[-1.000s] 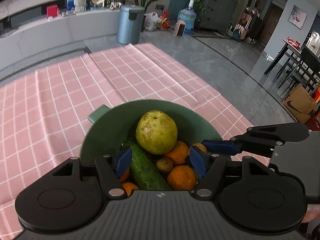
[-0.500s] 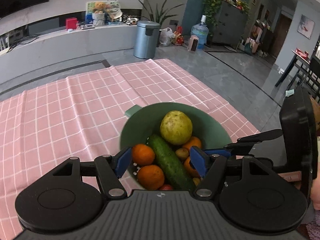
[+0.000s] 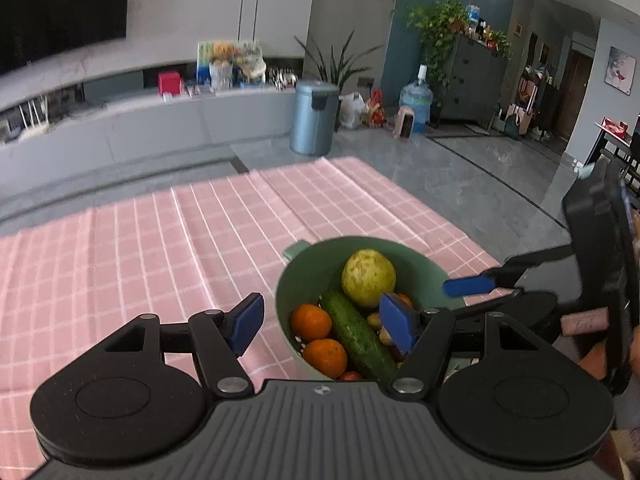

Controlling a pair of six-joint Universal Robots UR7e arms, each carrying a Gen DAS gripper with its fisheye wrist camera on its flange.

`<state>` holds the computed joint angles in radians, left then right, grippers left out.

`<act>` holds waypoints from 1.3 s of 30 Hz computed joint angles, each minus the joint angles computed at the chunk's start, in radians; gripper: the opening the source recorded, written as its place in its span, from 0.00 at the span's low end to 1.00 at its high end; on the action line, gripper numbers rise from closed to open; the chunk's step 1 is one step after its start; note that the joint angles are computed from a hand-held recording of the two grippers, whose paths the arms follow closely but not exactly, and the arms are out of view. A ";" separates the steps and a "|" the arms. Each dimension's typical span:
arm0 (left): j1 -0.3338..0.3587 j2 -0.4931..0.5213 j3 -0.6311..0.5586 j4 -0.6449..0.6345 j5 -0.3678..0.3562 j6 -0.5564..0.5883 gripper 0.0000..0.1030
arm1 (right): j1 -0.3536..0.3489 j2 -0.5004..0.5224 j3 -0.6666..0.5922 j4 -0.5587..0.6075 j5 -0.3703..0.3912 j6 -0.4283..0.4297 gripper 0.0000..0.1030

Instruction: Organize fruits

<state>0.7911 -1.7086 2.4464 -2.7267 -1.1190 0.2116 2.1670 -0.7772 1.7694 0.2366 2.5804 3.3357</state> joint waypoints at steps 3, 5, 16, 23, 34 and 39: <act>-0.056 -0.063 0.046 -0.033 0.054 0.013 0.77 | 0.056 -0.017 0.002 -0.016 0.047 -0.008 0.64; -0.096 -0.108 0.080 -0.059 0.089 0.014 0.78 | 0.101 -0.030 0.008 -0.045 0.080 -0.026 0.69; -0.249 -0.341 0.167 0.082 0.209 -0.055 0.84 | 0.307 -0.056 0.072 -0.236 0.218 0.018 0.80; -0.281 -0.444 0.212 0.179 0.272 -0.104 0.84 | 0.349 -0.023 0.115 -0.411 0.270 0.024 0.82; -0.280 -0.442 0.327 -0.030 0.416 -0.108 0.86 | 0.382 0.083 0.150 -0.617 0.311 -0.096 0.88; -0.247 -0.427 0.344 -0.054 0.412 -0.119 0.86 | 0.363 0.105 0.164 -0.640 0.292 -0.128 0.90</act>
<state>0.5446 -2.1353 2.7907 -2.7804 -0.7072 0.0926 2.5299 -0.6725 1.9334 -0.4037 2.8722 3.2078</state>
